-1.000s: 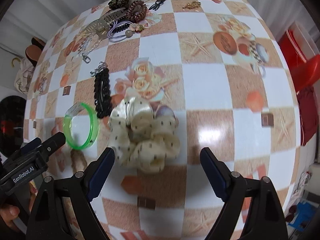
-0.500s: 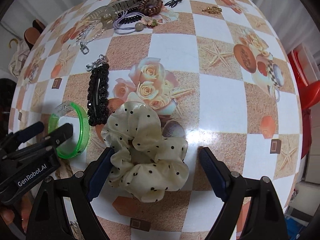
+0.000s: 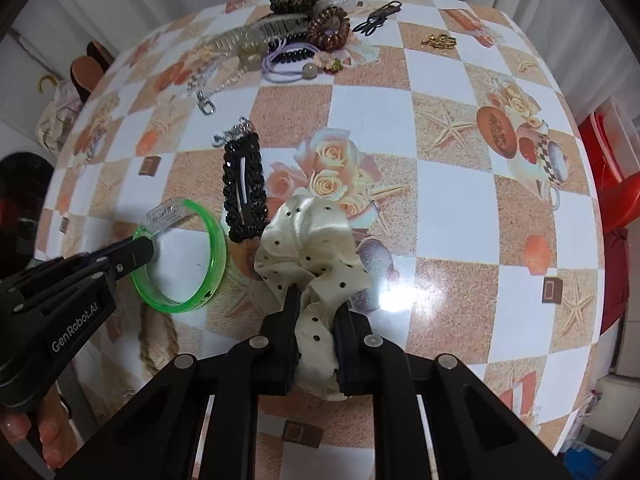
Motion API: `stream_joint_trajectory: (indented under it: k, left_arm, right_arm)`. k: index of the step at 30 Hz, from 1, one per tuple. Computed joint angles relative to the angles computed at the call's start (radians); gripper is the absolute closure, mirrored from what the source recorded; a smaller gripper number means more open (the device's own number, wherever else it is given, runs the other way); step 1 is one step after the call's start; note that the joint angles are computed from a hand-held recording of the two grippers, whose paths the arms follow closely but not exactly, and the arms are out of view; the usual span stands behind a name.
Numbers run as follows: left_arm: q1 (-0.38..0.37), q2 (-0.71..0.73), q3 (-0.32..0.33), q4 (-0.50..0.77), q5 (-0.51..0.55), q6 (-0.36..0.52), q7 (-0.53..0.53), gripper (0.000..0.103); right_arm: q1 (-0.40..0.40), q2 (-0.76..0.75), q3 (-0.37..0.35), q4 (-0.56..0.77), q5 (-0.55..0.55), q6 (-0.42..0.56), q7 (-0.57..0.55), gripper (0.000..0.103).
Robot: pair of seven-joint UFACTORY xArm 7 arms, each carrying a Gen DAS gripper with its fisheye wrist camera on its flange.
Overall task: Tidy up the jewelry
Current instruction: 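Grasp the green bangle with the left tool while the right tool grasps the cream polka-dot scrunchie, then carry the bangle and scrunchie into the white tray and open both tools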
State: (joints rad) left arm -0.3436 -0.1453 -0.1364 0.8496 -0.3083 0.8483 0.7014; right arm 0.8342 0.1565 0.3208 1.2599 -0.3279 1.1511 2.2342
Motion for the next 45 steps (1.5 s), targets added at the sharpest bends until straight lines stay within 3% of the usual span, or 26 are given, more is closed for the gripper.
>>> stream_joint_trajectory:
  k: [13, 26, 37, 41, 45]
  left_arm:
    - [0.084, -0.140, 0.096, -0.016, -0.038, 0.158, 0.127, 0.091]
    - [0.204, -0.202, 0.183, 0.006, -0.014, 0.262, 0.219, 0.091]
    - [0.349, -0.116, 0.251, 0.110, 0.003, 0.297, 0.273, 0.091]
    - [0.406, -0.059, 0.269, 0.160, 0.010, 0.292, 0.279, 0.091]
    - [0.456, 0.003, 0.277, 0.213, 0.010, 0.278, 0.280, 0.091]
  right_arm:
    - [0.031, -0.038, 0.031, 0.007, -0.037, -0.011, 0.185, 0.088]
    - [0.113, 0.083, 0.008, 0.240, -0.092, 0.111, 0.191, 0.087]
    - [0.211, 0.298, -0.085, 0.589, -0.127, 0.186, 0.036, 0.087]
    - [0.245, 0.415, -0.135, 0.770, -0.120, 0.201, -0.067, 0.087]
    - [0.275, 0.594, -0.185, 1.057, -0.098, 0.248, -0.205, 0.087]
